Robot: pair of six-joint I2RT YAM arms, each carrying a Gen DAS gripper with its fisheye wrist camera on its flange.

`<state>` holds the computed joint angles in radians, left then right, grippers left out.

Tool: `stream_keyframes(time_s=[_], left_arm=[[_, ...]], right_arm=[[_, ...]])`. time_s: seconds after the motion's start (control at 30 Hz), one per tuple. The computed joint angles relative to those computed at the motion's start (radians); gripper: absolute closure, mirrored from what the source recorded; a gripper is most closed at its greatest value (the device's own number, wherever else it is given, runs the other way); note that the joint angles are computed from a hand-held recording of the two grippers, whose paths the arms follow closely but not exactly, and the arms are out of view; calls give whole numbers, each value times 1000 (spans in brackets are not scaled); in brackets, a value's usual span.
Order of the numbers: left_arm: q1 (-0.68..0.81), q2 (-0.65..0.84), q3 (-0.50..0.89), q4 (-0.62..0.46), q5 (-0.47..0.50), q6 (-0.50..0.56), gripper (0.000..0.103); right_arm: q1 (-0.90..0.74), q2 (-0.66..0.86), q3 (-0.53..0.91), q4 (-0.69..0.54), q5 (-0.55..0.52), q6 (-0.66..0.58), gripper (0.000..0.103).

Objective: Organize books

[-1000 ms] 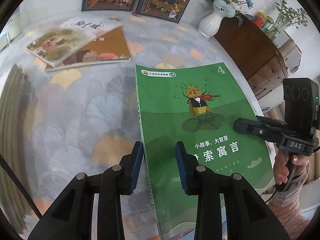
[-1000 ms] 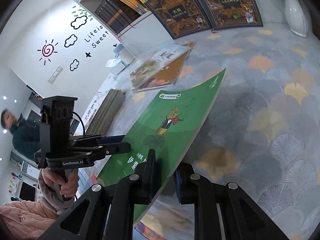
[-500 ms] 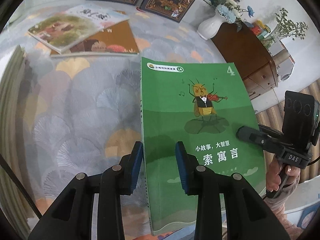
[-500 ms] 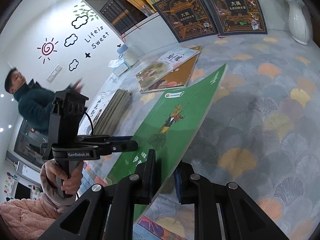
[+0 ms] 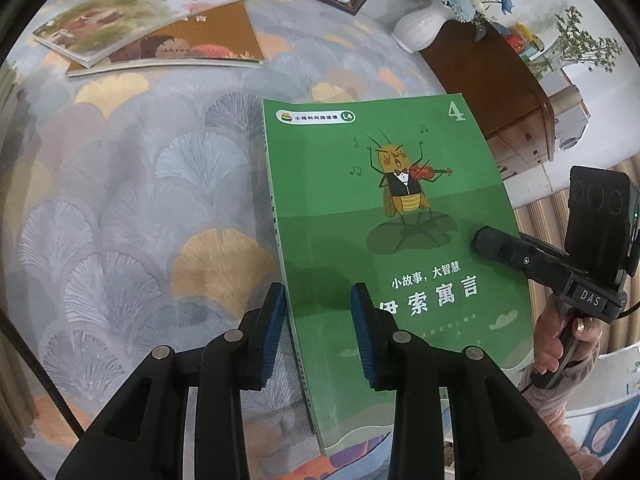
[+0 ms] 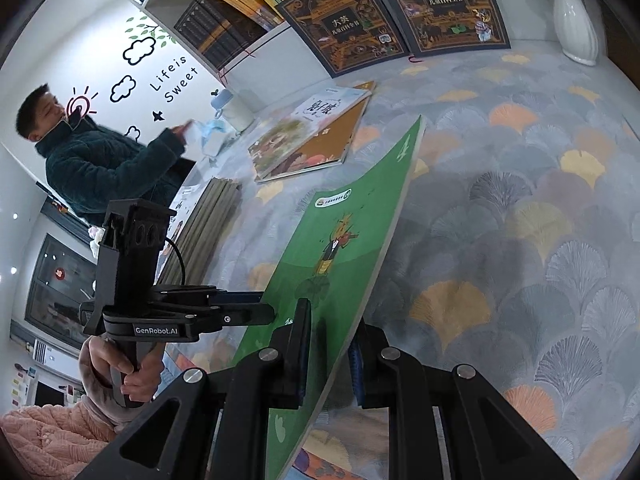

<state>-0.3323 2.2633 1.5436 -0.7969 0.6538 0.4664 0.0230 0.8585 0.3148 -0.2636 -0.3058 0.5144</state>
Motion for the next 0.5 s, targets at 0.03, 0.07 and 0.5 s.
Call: stream_keyframes(time_s=[0.03,0.07,0.5], left_arm=[[-2,2,2,-2,-3,-2,73],[-2,1,0,-2,-6,-1,73],[-16,-6,3,1,-23,-17,73]], right_arm=[[-4,5,0,3,-4,-2,85],[-7,9,-1,4,-7,-4,85],[-11,16,-6,15,-18,4,85]])
